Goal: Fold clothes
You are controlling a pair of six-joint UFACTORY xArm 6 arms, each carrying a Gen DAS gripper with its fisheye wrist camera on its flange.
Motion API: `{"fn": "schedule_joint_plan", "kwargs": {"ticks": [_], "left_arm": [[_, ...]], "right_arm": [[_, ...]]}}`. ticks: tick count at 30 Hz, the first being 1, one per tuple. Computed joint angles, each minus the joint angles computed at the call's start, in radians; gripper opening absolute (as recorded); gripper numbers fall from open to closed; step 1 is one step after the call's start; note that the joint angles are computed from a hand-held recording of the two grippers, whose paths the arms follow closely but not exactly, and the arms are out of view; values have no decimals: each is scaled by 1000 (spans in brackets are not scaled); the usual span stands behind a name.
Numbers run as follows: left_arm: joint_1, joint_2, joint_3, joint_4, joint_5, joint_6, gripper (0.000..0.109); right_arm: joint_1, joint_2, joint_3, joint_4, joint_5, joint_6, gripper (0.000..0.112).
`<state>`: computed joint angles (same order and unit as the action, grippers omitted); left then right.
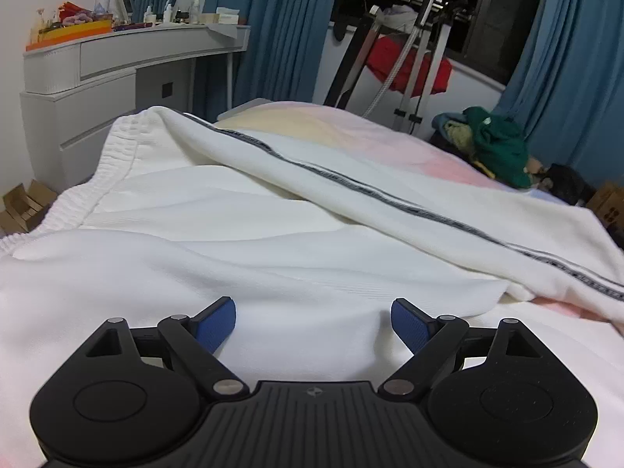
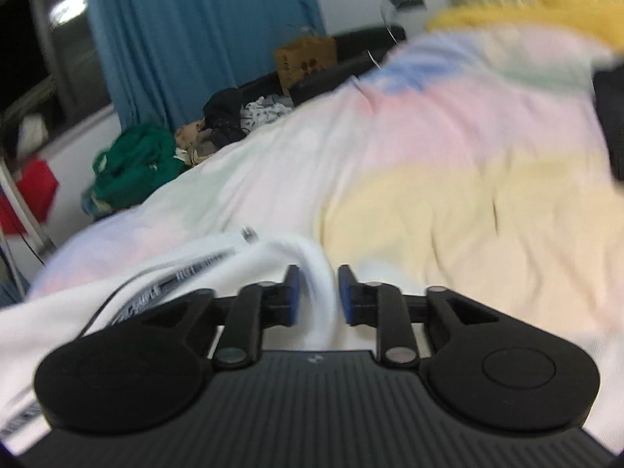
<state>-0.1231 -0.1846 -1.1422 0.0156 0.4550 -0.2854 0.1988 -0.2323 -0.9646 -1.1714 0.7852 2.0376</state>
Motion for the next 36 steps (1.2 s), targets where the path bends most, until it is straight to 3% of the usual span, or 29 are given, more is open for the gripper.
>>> {"fn": "schedule_joint_plan", "kwargs": {"ticks": [1, 3, 5, 7, 11, 13, 18, 21, 25, 28, 29, 30, 31, 33, 36], "left_arm": [[-1, -1, 2, -17, -6, 10, 88], [-7, -1, 4, -43, -19, 5, 88], [-13, 9, -8, -87, -21, 24, 88], [-17, 20, -18, -137, -31, 52, 88], [-16, 92, -122, -290, 36, 114, 87], [-1, 152, -201, -339, 74, 83, 87], [46, 348, -431, -523, 171, 63, 85], [71, 449, -544, -590, 221, 50, 83], [86, 541, -642, -628, 236, 14, 82], [85, 590, -707, -621, 231, 10, 72], [85, 602, -723, -616, 227, 20, 63], [84, 613, -739, -612, 224, 30, 50], [85, 617, -742, -604, 218, 32, 41], [88, 624, -749, -590, 208, 36, 9], [107, 587, -703, -724, 174, 121, 4]], "right_arm": [[1, -25, 34, -27, -24, 60, 44], [25, -80, 79, -66, 0, 139, 67], [51, -124, 96, -123, 37, 208, 69], [42, -170, 126, -184, -22, 301, 69], [-68, -151, 136, -241, -357, 467, 69], [-110, -94, 108, -232, -507, 506, 68], [-165, 52, 3, -302, -679, 608, 68], [-170, 114, -26, -249, -668, 576, 62], [-168, 165, -61, -316, -635, 680, 53], [-158, 190, -87, -223, -578, 592, 30], [-157, 188, -91, -180, -555, 545, 17], [-153, 193, -105, -138, -536, 490, 13], [-148, 200, -123, -100, -517, 436, 12], [-113, 189, -157, -96, -438, 354, 9], [-43, 152, -201, -145, -312, 259, 9]]}}
